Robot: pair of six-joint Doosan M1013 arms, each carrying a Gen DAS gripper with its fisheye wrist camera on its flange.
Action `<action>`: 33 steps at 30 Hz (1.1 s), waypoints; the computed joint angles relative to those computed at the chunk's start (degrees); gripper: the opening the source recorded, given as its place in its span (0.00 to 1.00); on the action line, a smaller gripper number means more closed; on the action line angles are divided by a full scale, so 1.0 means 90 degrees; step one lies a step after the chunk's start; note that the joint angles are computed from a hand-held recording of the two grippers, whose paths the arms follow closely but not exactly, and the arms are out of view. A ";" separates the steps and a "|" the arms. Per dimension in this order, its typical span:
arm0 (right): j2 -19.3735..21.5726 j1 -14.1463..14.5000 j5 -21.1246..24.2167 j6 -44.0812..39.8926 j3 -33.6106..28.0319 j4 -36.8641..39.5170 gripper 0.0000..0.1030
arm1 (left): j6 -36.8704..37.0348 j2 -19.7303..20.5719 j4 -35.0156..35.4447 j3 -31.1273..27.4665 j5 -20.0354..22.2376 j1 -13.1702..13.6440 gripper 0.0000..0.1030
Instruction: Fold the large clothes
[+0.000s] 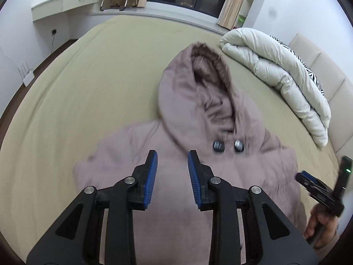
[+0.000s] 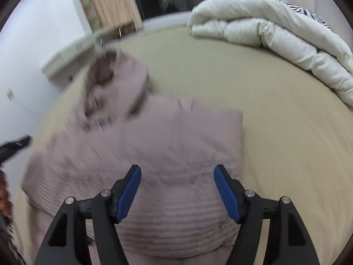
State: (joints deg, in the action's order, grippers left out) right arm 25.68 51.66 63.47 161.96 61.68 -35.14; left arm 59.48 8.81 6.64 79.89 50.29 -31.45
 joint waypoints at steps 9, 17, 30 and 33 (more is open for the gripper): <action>0.0210 -0.0208 -0.0567 -0.0824 -0.0401 0.0254 0.84 | -0.0124 0.1797 0.0597 -0.2607 0.1149 -0.0021 0.63; 0.0234 -0.0231 -0.0995 -0.1109 -0.0194 0.0577 0.84 | -0.0297 0.3020 0.0632 -0.4034 0.2288 0.0153 0.63; 0.1345 -0.0541 -0.0657 -0.2055 -0.2297 0.0753 0.85 | -0.0559 0.1904 0.1344 -0.2390 0.0455 0.0030 0.10; 0.2274 -0.0657 0.0313 -0.2609 -0.3969 0.0952 0.85 | -0.0607 0.1478 0.1766 -0.1838 -0.0056 -0.0122 0.10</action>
